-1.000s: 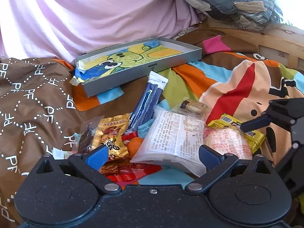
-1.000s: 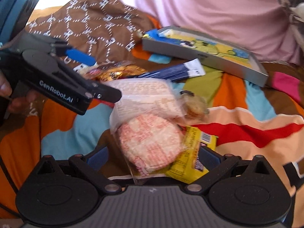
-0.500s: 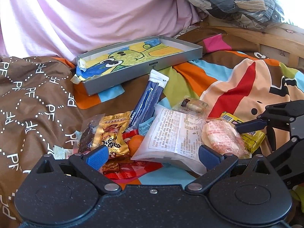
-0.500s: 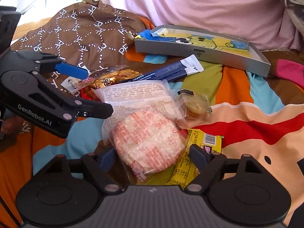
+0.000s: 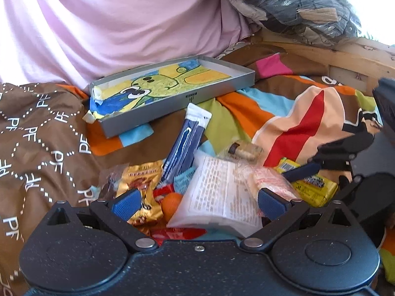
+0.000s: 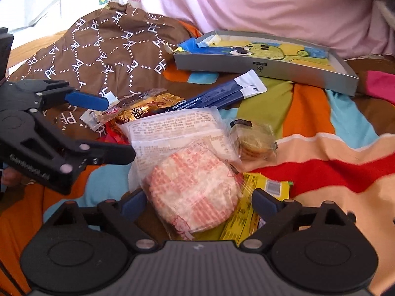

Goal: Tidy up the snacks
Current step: 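Grasp the white printed bag with the left tool while the right tool grasps the pink round cake, then carry the white bag and pink cake with both tools over the grey tray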

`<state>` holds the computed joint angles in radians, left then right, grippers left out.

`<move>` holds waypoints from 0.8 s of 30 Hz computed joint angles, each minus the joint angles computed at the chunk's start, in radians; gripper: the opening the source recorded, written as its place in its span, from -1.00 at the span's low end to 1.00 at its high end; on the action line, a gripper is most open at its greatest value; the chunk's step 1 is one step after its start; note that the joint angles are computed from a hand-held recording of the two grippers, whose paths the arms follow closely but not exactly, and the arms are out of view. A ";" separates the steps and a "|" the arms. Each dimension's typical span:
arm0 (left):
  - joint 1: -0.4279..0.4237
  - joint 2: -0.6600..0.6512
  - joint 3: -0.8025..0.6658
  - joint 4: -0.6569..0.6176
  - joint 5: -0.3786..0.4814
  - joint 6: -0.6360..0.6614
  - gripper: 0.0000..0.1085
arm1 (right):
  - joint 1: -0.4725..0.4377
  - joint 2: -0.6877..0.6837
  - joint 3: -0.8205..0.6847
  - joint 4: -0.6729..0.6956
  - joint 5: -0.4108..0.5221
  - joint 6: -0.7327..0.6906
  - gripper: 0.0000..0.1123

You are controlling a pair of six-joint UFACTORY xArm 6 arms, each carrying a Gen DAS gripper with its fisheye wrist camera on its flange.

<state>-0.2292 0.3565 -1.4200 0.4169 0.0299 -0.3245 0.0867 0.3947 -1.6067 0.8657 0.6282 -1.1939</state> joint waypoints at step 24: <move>-0.077 0.189 -0.292 -0.111 0.305 0.432 0.65 | 0.014 -0.153 0.237 0.378 -0.311 -0.134 0.32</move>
<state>-0.3062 0.5453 -1.7119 0.3061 0.3349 0.1077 0.1003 0.2415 -1.3700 1.2435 0.3175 -1.3276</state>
